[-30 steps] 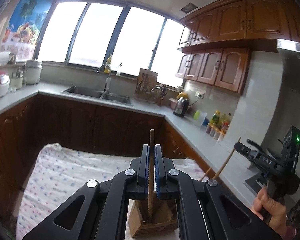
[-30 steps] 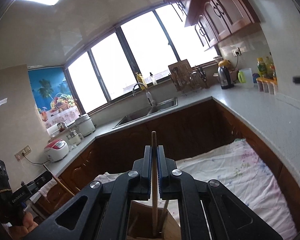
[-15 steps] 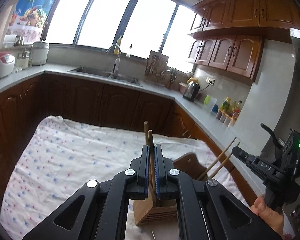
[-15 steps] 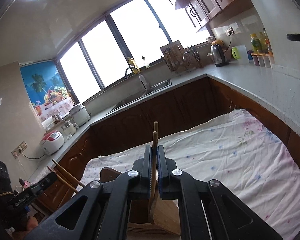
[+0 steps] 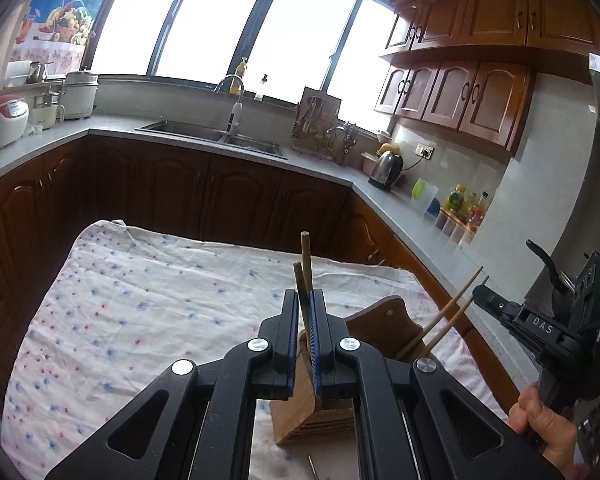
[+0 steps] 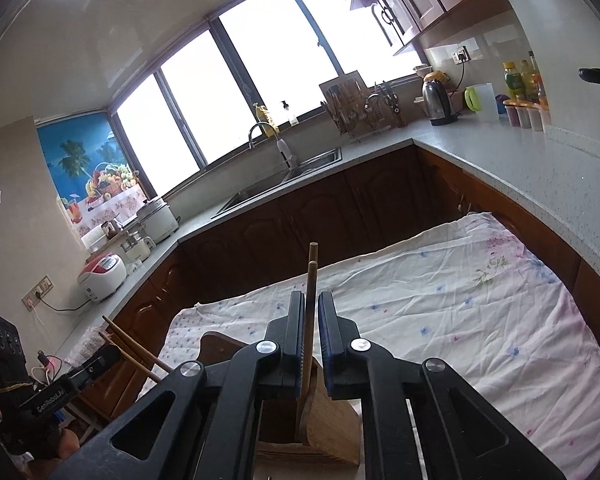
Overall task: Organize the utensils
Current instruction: 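Open both tools to release the chopsticks in the holder, then withdraw both open tools from the holder back over the utensils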
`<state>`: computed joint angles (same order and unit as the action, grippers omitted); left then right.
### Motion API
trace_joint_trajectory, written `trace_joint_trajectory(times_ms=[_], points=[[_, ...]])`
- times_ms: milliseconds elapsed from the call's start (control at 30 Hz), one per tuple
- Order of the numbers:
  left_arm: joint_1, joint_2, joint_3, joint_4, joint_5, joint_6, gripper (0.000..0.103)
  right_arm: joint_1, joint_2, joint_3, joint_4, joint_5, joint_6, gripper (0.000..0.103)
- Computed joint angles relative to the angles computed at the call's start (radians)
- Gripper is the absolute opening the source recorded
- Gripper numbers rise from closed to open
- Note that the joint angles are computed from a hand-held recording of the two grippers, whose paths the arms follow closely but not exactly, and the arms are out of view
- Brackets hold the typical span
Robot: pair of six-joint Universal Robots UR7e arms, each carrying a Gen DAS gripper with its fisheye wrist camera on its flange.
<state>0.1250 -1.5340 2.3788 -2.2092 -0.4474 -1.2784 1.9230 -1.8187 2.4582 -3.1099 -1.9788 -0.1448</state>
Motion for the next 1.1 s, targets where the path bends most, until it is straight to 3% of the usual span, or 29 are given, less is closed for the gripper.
trace_joint_trajectory(times_ms=[33, 67, 100, 167, 200, 267, 333, 367, 733, 1100], points=[[-0.001, -0.003, -0.002, 0.011, -0.006, -0.002, 0.005, -0.001, -0.004, -0.001, 0.005, 0.004, 0.005, 0.017], [-0.001, -0.005, -0.008, 0.026, -0.011, -0.008, 0.011, -0.002, -0.008, 0.000, 0.010, 0.008, 0.008, 0.028], [-0.004, -0.008, -0.011, 0.039, -0.013, -0.013, 0.015, -0.005, -0.014, 0.000, 0.017, 0.015, 0.012, 0.052], [-0.019, -0.019, -0.019, 0.109, -0.001, -0.063, 0.039, -0.008, -0.032, 0.009, 0.008, 0.035, 0.016, 0.074], [-0.026, -0.025, -0.020, 0.135, 0.005, -0.083, 0.043, -0.007, -0.039, 0.014, 0.000, 0.036, 0.013, 0.075], [-0.042, -0.039, -0.032, 0.230, 0.010, -0.163, 0.061, 0.001, -0.055, 0.017, 0.007, 0.035, 0.011, 0.077], [-0.062, -0.055, -0.034, 0.312, 0.011, -0.243, 0.071, 0.007, -0.073, 0.023, 0.019, 0.035, 0.019, 0.087], [-0.072, -0.061, -0.044, 0.382, 0.007, -0.301, 0.081, 0.009, -0.081, 0.027, 0.020, 0.036, 0.022, 0.093], [-0.202, -0.110, -0.086, 0.696, -0.099, -0.588, 0.086, 0.085, -0.235, 0.074, 0.179, 0.010, 0.082, 0.095], [-0.414, -0.145, -0.112, 0.943, -0.310, -0.881, 0.087, 0.246, -0.410, 0.138, 0.436, -0.112, 0.216, 0.095]])
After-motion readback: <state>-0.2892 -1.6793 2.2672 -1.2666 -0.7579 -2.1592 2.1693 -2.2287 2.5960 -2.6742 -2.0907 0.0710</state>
